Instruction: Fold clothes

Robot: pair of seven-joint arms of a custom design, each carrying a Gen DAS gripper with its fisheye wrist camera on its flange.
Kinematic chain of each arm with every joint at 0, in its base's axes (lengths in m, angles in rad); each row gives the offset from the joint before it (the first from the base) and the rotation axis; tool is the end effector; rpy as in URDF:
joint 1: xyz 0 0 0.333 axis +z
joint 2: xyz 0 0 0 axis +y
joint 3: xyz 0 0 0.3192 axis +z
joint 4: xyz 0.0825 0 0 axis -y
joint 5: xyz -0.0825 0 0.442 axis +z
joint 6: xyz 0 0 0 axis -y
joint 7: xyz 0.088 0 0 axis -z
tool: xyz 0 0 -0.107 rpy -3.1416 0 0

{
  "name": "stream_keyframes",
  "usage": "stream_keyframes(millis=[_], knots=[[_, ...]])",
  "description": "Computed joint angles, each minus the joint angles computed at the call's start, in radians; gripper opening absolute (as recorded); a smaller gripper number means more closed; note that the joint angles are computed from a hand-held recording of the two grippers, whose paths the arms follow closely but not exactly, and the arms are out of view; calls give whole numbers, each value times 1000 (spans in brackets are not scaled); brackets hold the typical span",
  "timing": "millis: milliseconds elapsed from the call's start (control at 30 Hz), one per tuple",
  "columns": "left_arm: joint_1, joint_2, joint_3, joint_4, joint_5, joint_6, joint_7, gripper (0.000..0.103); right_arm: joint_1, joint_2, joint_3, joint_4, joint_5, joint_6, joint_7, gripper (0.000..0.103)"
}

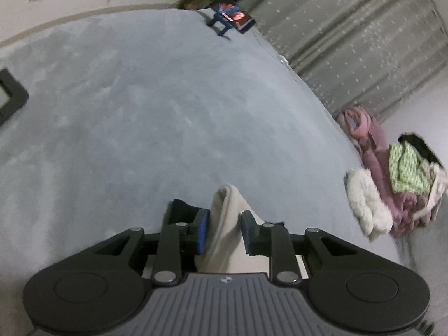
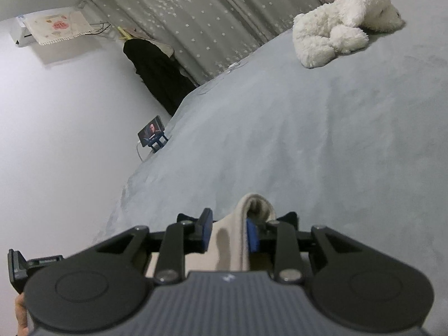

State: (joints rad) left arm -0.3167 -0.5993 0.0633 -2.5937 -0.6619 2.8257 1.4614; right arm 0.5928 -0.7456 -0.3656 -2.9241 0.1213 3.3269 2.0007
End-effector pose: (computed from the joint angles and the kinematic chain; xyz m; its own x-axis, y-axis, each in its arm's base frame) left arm 0.4529 -0.0837 0.5182 0.1229 -0.7562 0.6426 -0.7200 -0.5136 -0.4667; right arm 0.3858 0.0813 0.4544 -0.0110 -0.7573 -0.6529 -0.5652 0.5434 -0.6208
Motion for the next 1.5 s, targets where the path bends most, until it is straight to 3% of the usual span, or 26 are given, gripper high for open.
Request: stream_keyframes(millis=[200,267,367,433,533,600,767,900,1133,1233,1333,1367,1433,1500], knots=[[-14,50,-5,31,-8,19,2,22,28,10,-28,3,-4,21,10,25],[-44,65,18,37,-43,38,39,22,42,7,-45,0,-14,37,14,25],[-58,69,33,34,-71,36,90,13,50,3,-56,-2,-35,47,15,25],[-51,60,18,17,-74,68,106,10,46,3,-53,-1,-47,55,17,14],[-89,27,35,-23,-99,141,148,9,17,8,-21,-2,-53,58,29,8],[-127,11,64,-39,-114,179,168,9,-35,12,38,-4,-46,61,45,7],[-217,-17,151,-64,-126,253,188,9,-96,-8,112,-17,-67,99,63,7],[-363,-45,274,-72,-140,354,207,9,-148,-17,177,-19,-67,110,86,7],[-538,-62,430,-88,-70,492,171,9,-213,-17,245,-30,-75,151,113,7],[-547,-38,445,-84,-36,506,134,9,-245,-2,288,-34,-80,201,112,7],[-508,-3,408,-79,-6,493,97,9,-282,8,337,-30,-75,197,110,7],[-473,15,372,-74,7,482,87,9,-303,12,363,-27,-65,172,109,7],[-322,74,227,-49,32,416,46,11,-333,23,400,-18,-47,123,109,7],[-246,103,154,-37,63,394,2,11,-346,24,413,0,-36,21,113,7]])
